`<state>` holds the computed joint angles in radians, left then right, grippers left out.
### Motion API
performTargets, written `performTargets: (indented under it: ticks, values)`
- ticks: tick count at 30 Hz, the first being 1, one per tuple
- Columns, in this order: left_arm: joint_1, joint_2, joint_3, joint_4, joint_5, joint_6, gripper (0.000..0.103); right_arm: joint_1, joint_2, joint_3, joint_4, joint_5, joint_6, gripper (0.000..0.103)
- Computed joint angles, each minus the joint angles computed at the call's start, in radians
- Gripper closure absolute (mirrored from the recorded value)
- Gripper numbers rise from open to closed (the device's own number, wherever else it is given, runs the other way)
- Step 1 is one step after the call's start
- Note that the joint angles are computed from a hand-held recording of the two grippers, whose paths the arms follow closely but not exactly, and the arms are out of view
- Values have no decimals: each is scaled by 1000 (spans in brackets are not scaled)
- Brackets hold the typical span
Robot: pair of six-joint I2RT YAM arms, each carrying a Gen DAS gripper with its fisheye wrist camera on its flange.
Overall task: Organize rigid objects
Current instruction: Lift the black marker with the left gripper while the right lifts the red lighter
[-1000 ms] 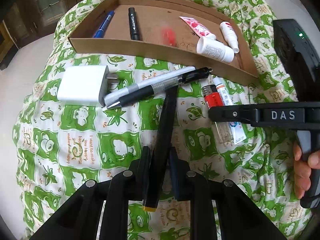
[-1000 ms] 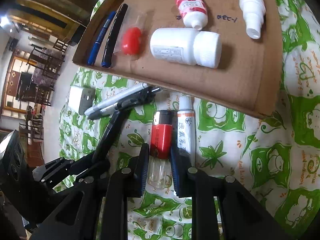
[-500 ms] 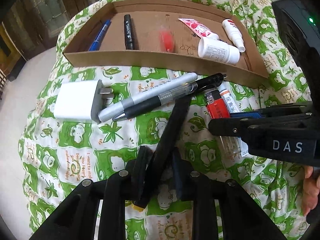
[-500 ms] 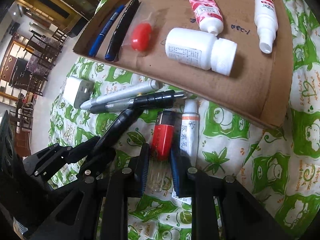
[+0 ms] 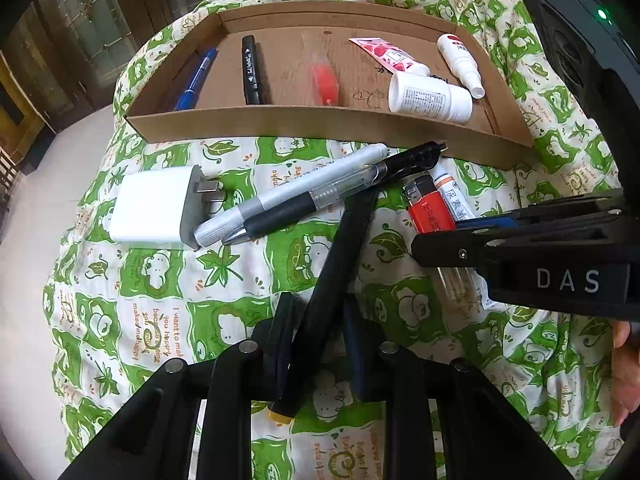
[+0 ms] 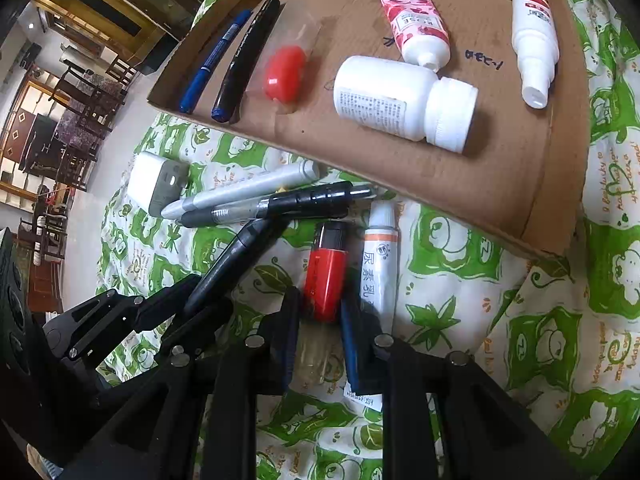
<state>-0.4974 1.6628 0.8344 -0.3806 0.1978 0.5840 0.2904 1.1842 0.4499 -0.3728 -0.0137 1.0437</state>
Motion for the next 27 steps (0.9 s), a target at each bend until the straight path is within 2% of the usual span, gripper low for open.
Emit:
performTargets:
  ticks: [15,27]
  values:
    - [-7,-9,-24,34,-23,10,78,11,-11,-9,11,13,1,84]
    - [-24,-99,-103,90,-37,20,80,4,-69,-34,4,13,2,85]
